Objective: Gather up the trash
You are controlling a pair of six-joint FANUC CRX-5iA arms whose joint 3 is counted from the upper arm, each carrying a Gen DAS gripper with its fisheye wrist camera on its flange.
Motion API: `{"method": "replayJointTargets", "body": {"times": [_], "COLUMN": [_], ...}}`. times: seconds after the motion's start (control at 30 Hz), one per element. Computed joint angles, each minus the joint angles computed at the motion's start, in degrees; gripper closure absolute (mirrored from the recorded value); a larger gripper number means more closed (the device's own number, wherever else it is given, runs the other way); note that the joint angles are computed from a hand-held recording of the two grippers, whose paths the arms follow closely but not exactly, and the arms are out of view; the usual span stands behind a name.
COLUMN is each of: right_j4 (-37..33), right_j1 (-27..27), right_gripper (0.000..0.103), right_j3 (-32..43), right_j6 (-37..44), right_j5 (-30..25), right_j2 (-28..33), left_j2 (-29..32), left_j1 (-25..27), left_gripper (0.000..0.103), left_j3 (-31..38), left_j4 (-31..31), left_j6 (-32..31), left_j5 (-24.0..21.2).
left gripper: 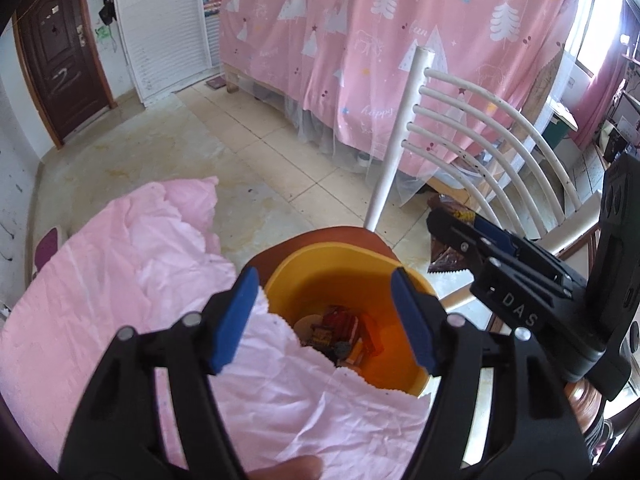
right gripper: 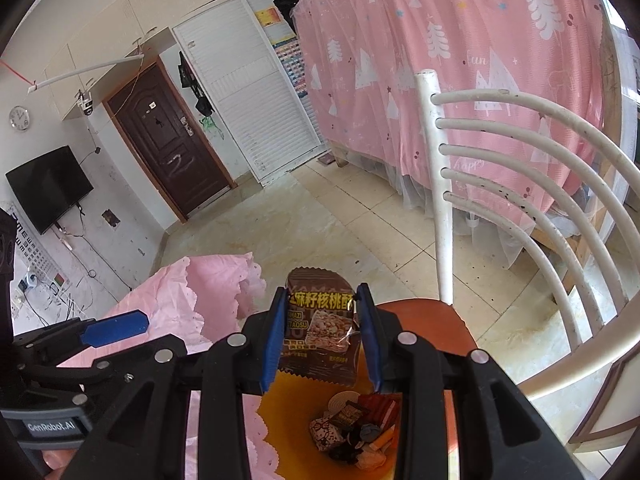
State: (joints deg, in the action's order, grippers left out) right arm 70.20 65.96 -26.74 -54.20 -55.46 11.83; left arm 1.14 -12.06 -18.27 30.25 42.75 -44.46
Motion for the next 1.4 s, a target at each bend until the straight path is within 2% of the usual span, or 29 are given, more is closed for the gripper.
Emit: {"method": "replayJointTargets", "body": {"times": [0.2, 0.5, 0.6, 0.77, 0.9, 1.13, 1.27, 1.4], "right_j4": [-0.86, -5.42, -7.72, -9.73, -9.81, -7.85, -6.29, -5.32], "right_j1": [0.33, 0.43, 0.56, 0.92, 1.72, 3.75, 4.24, 4.57], "right_gripper": [0.079, 0.075, 0.068, 0.045, 0.041, 0.025, 0.016, 0.012], "right_j3": [2.63, 7.93, 9.9, 13.12, 16.19, 24.71, 30.23, 35.97], "right_j6": [3.08, 9.5, 11.76, 14.09, 16.25, 22.66, 26.8, 31.46], "right_j5": [0.36, 1.17, 1.3, -0.1, -1.94, -6.4, -6.67, -6.56], "right_j2": [1.71, 5.22, 6.41, 8.26, 9.62, 13.86, 17.24, 20.95], "left_j2": [-4.87, -11.84, -13.31, -14.6, -15.68, -18.08, -19.5, -20.76], "left_j1": [3.66, 12.07, 14.15, 17.02, 19.61, 23.5, 26.39, 29.48], "left_gripper": [0.037, 0.037, 0.037, 0.037, 0.037, 0.037, 0.037, 0.037], "left_j3": [-4.26, -10.83, -12.14, -13.6, -14.93, -17.38, -18.74, -20.01], "left_j4": [0.13, 5.42, 6.37, 8.44, 10.67, 14.56, 16.26, 17.78], "left_j6": [-0.71, -5.7, -6.68, -8.11, -9.92, -13.02, -14.51, -15.82], "left_j5": [1.19, 3.09, 4.21, 4.38, 4.35, 5.51, 6.52, 7.77]}}
